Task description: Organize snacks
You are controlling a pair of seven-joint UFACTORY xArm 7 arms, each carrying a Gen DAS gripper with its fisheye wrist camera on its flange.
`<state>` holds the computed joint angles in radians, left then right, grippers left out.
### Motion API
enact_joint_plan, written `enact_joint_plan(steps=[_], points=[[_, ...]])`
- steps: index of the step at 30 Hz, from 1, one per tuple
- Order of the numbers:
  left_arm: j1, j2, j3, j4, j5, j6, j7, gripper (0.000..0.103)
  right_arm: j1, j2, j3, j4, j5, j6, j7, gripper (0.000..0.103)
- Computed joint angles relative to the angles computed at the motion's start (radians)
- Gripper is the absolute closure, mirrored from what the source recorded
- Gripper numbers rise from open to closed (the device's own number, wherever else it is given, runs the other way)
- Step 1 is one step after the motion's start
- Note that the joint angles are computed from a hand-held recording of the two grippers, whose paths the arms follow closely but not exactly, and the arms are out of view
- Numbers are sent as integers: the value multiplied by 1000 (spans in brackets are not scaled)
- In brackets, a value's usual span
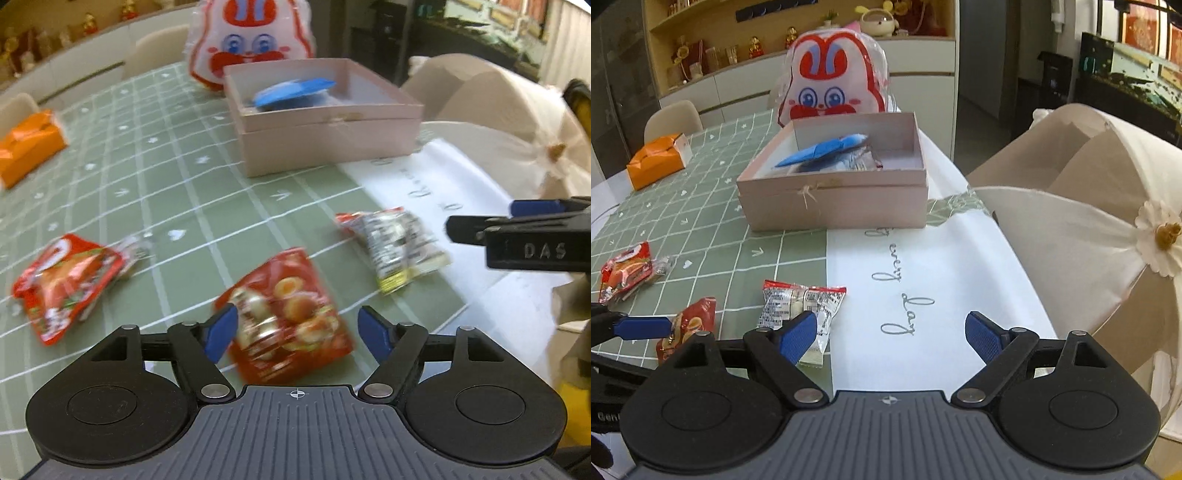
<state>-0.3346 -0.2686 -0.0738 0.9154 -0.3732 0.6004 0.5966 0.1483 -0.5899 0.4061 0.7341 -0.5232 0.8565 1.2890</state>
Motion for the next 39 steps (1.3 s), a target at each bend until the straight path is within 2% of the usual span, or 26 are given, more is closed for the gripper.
enact_joint_plan(steps=[1,3,6,8,11,12,14,16,17,20,25,26,28,30,34,37,39], points=[[14,-16,-7,-20,20,-20,-31,29,2,2,-2,-1,4,-5,1,15],[29,-21,0,-16,23,-2,-85,29,4,5,-5,-2,8,-11,1,15],[42,3,17,24,-26,50,-182,29,8,4,-9,1,15,-4,-6,15],[41,20,13,42,-45,45,-205,30,11,-1,-14,2,27,3,-9,15],[33,55,-9,67,-14,41,-199,29,18,-23,-28,-9,55,-2,-10,15],[32,65,-19,69,10,42,-197,25,19,-29,-31,-13,63,-6,-12,15],[22,61,-42,37,57,-17,-170,20,21,-27,-39,-17,74,-22,-32,15],[15,52,-51,16,93,-49,-167,21,20,-6,-47,-5,82,-35,-62,15],[5,48,-40,11,70,-53,-151,26,20,13,-55,7,89,-47,-82,15],[-12,42,3,27,-34,10,-91,27,40,89,-101,41,137,-114,-163,15],[1,14,15,15,-65,53,-56,27,41,227,-115,111,165,-164,-201,15],[1,9,18,14,-76,58,-47,27,39,246,-106,128,141,-158,-200,17],[0,-1,26,14,-104,66,-24,27,51,284,-98,175,99,-116,-242,36],[0,-1,42,32,-143,92,0,27,73,287,-106,196,82,-92,-288,45],[10,52,75,168,-269,188,40,27,91,198,-139,206,96,-73,-372,49],[18,144,58,336,-383,157,109,27,26,134,-144,257,50,-93,-400,49],[26,241,26,477,-422,123,140,27,-36,131,-145,316,2,-111,-417,49]])
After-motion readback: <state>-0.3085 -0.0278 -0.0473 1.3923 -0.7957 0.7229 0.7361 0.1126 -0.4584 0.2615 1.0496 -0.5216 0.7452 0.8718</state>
